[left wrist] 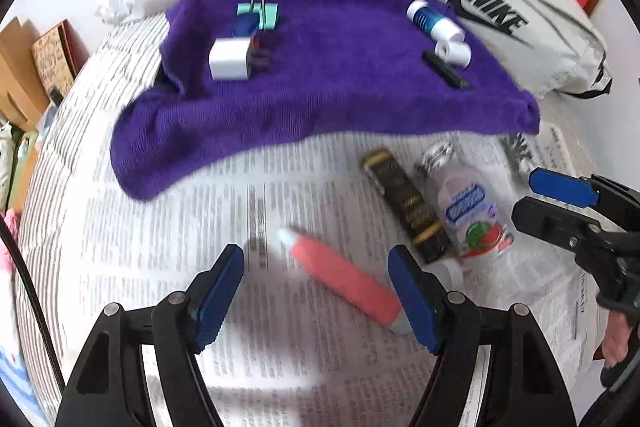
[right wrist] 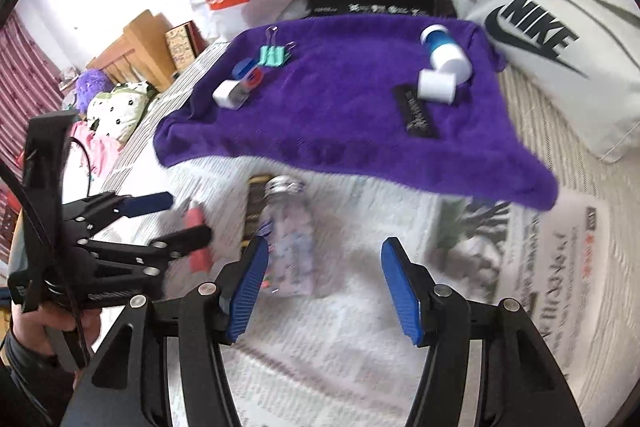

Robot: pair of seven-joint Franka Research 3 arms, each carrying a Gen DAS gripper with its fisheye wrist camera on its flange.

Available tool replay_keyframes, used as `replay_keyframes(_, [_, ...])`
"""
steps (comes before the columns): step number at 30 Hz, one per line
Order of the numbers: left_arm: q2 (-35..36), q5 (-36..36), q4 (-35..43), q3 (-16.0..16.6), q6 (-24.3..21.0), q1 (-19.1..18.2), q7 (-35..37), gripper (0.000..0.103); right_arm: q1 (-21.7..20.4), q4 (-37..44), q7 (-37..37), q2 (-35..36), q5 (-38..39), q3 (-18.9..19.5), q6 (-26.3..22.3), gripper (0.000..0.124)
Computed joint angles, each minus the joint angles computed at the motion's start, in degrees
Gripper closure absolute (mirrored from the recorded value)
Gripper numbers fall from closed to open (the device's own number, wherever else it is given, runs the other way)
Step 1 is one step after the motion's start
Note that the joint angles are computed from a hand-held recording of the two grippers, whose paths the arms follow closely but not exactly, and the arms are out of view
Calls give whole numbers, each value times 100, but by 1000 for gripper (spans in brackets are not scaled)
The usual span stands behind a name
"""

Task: Organize rigid objects
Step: 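Grasp the pink tube with the left tool while the right tool grasps the clear candy jar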

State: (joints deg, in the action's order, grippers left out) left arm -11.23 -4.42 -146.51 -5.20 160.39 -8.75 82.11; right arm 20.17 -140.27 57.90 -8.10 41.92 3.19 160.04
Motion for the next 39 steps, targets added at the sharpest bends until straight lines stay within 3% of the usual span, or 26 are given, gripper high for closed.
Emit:
replay_keyframes(4, [-137,213,-138,-33,-79,63,-14,30,75,-96,-62,-55,105,24,6,65])
replay_keyframes(9, [-226,1126,-217,-202,-203,437,-581,30,90,-144,-19,-53,37,40,23,65])
replay_keyframes(13, [-249,1083,-334,-79,42,359,-517,30,112,-123,-36,-31,55,34,19,65])
replay_keyframes(15, [-239,1228,-370,-106,174,365,-525,37,122,-90,-22,4,44,49,48,65])
replay_keyframes(19, [-194,1124,-369,-13,380,232,-282,74,103,2,68,125,-136,98,92,65])
replay_keyframes(23, [-193,890,-371,121,412,127,21,85,50,143,301,332,-556,163,64,66])
replay_keyframes(28, [-266,485,-478,315,513,17,460,86,4,255,688,577,-1187,237,62,77])
replay_keyframes(34, [-282,242,-517,345,573,-3,762,86,20,317,625,672,-1164,259,193,79])
replay_keyframes(39, [-258,-83,-508,458,606,-120,1055,86,-34,310,1039,666,-1782,260,206,82])
